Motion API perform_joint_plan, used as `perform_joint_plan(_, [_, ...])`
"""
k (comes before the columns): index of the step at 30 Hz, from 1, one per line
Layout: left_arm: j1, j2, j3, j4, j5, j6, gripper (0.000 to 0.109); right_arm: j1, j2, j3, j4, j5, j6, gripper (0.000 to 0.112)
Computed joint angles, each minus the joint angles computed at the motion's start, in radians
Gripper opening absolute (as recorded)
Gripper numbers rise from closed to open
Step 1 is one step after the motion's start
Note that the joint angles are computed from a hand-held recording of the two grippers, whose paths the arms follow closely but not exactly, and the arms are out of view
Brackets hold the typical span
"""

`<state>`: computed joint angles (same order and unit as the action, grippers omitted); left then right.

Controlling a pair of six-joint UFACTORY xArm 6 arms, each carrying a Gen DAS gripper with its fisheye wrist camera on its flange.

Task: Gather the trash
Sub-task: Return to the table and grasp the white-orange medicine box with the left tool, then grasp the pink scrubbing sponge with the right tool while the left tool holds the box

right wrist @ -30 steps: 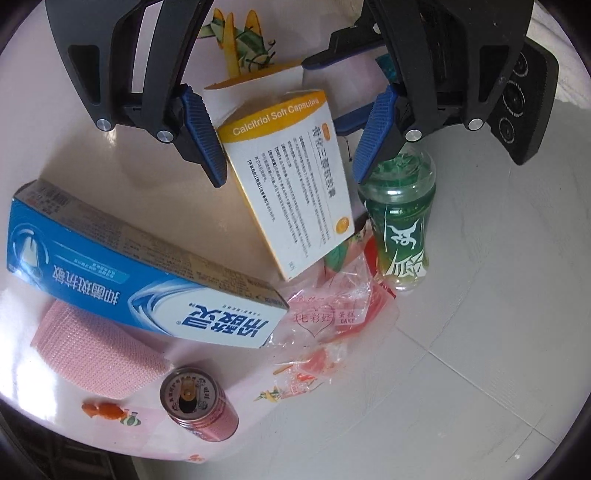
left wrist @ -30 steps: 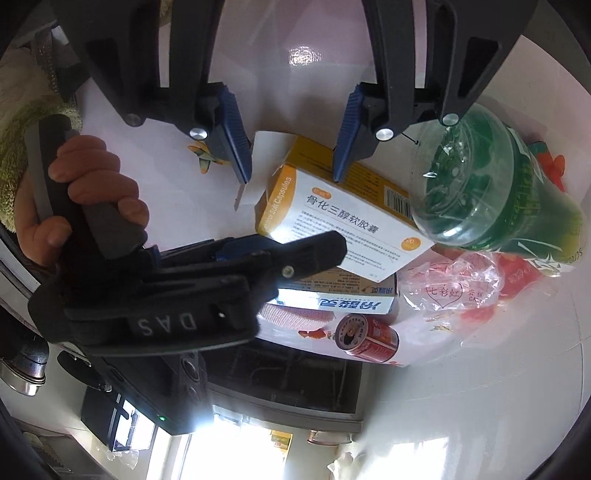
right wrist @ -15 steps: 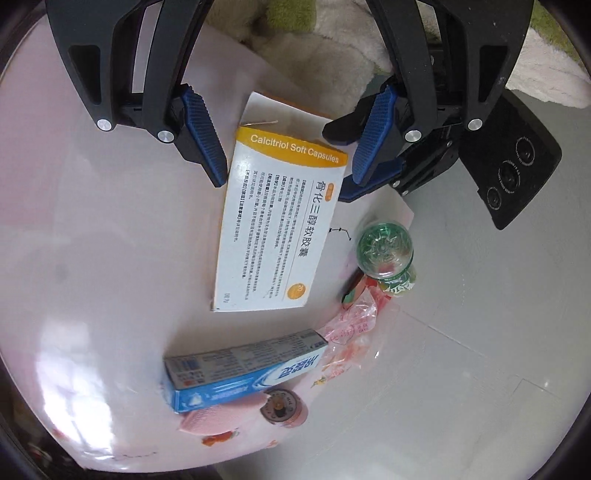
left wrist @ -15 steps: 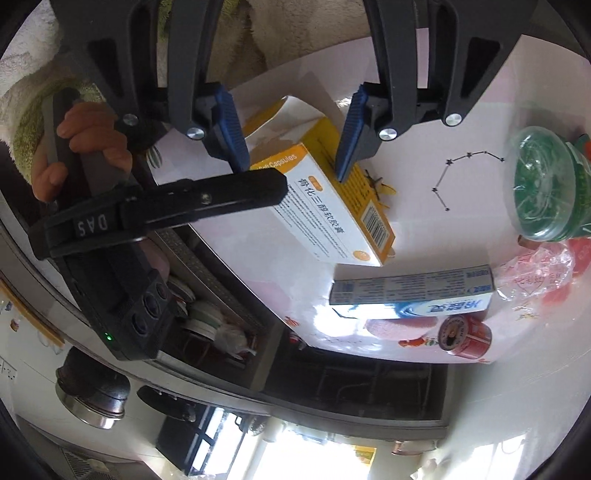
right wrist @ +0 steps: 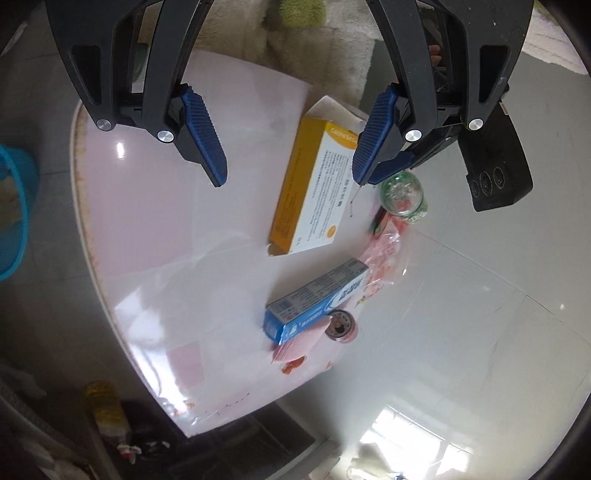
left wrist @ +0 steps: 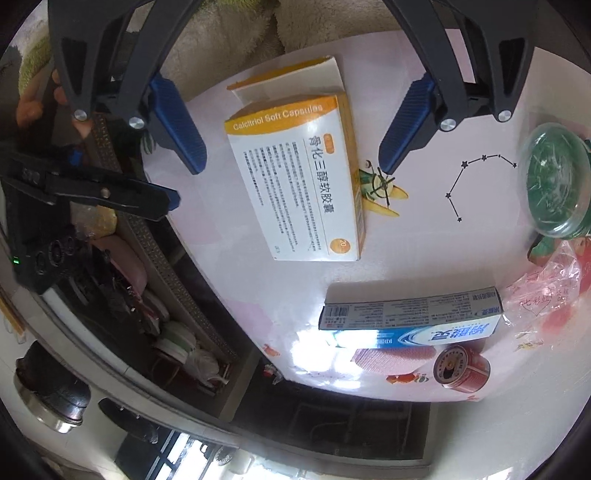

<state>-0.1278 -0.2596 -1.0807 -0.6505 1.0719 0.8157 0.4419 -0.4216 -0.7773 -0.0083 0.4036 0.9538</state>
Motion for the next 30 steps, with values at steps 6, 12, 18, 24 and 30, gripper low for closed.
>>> perform_joint_plan(6, [-0.103, 0.070, -0.021, 0.180, -0.120, -0.154, 0.092, -0.010, -0.104, 0.032, -0.153, 0.138, 0.060, 0.070])
perform_joint_plan(12, [-0.115, 0.065, 0.005, 0.216, -0.162, -0.138, 0.082, -0.019, -0.087, -0.006, -0.190, 0.210, 0.027, 0.070])
perform_joint_plan(18, [-0.082, 0.065, 0.010, 0.195, -0.174, -0.106, 0.073, -0.054, 0.058, -0.187, -0.186, 0.258, -0.177, 0.071])
perform_joint_plan(24, [-0.033, 0.078, 0.006, 0.176, -0.205, -0.111, 0.072, -0.128, 0.352, -0.555, -0.037, 0.302, -0.553, 0.087])
perform_joint_plan(30, [-0.009, 0.108, -0.014, 0.156, -0.239, -0.126, 0.072, -0.174, 0.822, -1.166, 0.060, 0.577, -0.770, 0.092])
